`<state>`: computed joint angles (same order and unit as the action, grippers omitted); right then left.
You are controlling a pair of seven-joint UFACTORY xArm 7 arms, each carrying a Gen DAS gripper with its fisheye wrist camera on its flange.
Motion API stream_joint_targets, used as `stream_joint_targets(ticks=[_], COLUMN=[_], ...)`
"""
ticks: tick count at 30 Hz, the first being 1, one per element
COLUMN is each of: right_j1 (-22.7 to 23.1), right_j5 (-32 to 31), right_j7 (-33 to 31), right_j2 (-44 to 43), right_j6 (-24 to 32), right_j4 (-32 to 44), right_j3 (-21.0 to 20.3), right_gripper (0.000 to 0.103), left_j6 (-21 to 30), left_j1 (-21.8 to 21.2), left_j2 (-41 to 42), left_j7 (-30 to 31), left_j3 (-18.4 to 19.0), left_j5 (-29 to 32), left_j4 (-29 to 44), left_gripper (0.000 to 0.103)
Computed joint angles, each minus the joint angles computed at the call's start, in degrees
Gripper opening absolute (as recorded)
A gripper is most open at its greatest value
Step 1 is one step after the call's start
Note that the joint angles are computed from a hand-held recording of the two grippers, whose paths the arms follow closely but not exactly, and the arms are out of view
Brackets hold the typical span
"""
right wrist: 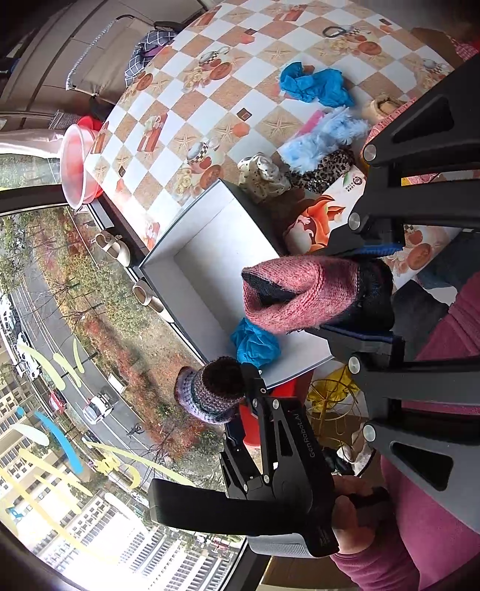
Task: Organize soft objects
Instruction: 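Lower the purple hat into the box with the left tool while the right tool drops the pink sock in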
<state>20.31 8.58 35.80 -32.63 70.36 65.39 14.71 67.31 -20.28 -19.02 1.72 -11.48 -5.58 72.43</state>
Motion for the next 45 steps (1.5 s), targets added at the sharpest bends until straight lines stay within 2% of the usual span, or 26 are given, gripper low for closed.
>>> stream_joint_targets(ticks=[15, 28, 45], right_j1=[-1.27, -0.22, -0.58], right_j5=[-1.79, 0.55, 1.77], right_j7=[-1.54, -5.75, -8.22], right_j2=[5.06, 12.97, 18.28], right_j6=[1.82, -0.54, -0.97], right_j4=[3.9, 6.56, 8.55], right_j3=[-0.95, -2.56, -3.95], right_gripper=[0.031, 0.031, 0.031], left_j6=[-2.46, 0.28, -0.35], left_j1=[0.19, 0.52, 0.36], left_j2=[4.08, 7.42, 11.32], left_j7=[-1.06, -2.4, -2.66], left_j3=[0.45, 0.68, 0.78], left_j5=[-0.9, 0.48, 1.51], left_j4=[1.77, 1.92, 4.45], left_gripper=[0.051, 0.051, 0.052])
